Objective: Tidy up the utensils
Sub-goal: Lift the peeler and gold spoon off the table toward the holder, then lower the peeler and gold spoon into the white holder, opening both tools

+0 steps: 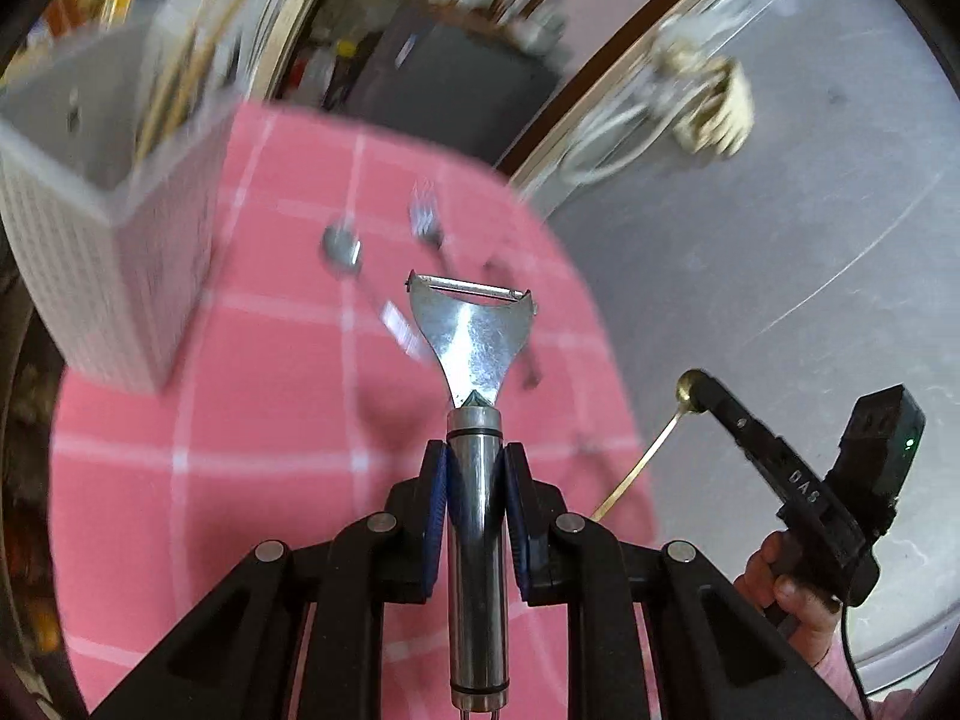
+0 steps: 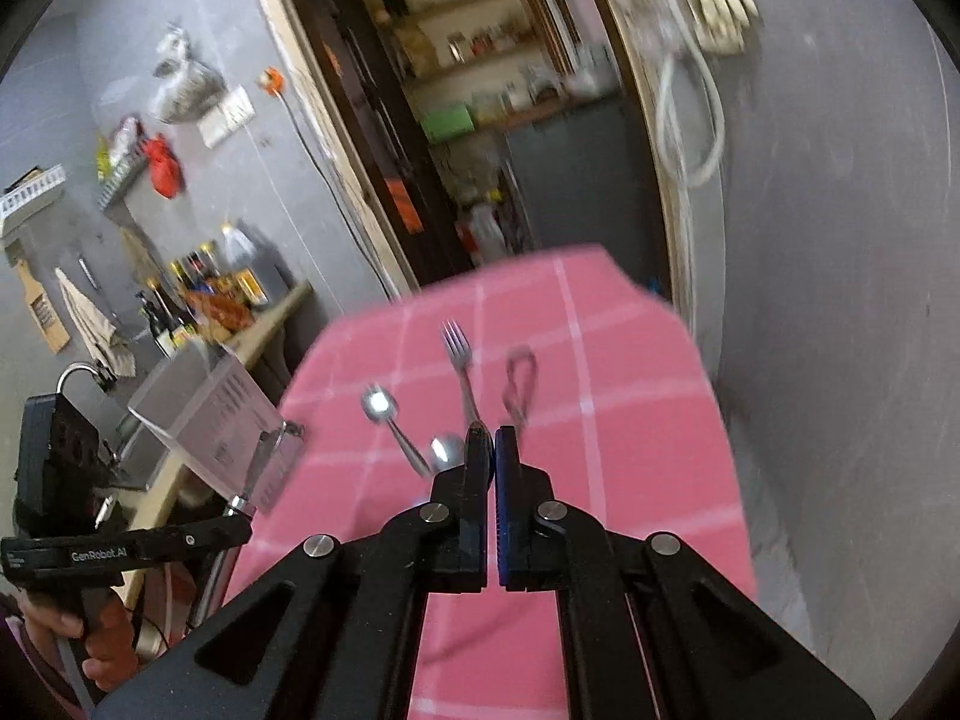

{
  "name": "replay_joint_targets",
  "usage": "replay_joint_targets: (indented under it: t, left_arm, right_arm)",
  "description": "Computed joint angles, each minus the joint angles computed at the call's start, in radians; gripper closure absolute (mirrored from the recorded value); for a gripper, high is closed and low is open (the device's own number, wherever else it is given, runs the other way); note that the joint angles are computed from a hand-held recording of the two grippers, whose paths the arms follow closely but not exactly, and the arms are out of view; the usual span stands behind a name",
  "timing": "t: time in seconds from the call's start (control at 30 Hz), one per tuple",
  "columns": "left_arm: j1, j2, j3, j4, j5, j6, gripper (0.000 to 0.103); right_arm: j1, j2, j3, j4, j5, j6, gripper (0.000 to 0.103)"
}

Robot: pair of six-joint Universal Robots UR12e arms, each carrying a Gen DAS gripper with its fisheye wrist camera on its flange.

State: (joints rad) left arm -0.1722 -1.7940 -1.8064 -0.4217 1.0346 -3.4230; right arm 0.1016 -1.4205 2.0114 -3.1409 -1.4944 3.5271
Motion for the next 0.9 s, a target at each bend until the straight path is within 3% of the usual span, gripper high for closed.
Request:
replay_joint_targets:
  t: [0.33, 0.63, 0.8, 0.9]
  left_arm:
    - [0.064, 0.002, 0.034, 0.333, 0.031, -0.085, 0.086]
    - [0.082, -0.044, 0.093, 0.524, 0.191, -0.069, 0.086]
    - [0.129, -0.076, 0.102, 0.627, 0.126, -0.126, 0.086]
    - [0.142, -0.099, 0.107, 0.649, 0.133, -0.157, 0.086]
  right_arm:
    - [0.065, 0.033, -0.145, -0.134, -0.064, -0.059, 0.1]
    - [0.153, 0.146, -0.326, -0.264, -0.138, -0.181, 0.1]
    - [0.192, 0.206, -0.41, -0.273, -0.145, -0.239, 0.1]
    - [0.211, 0.239, -0.443, -0.27, -0.142, -0.28, 0.1]
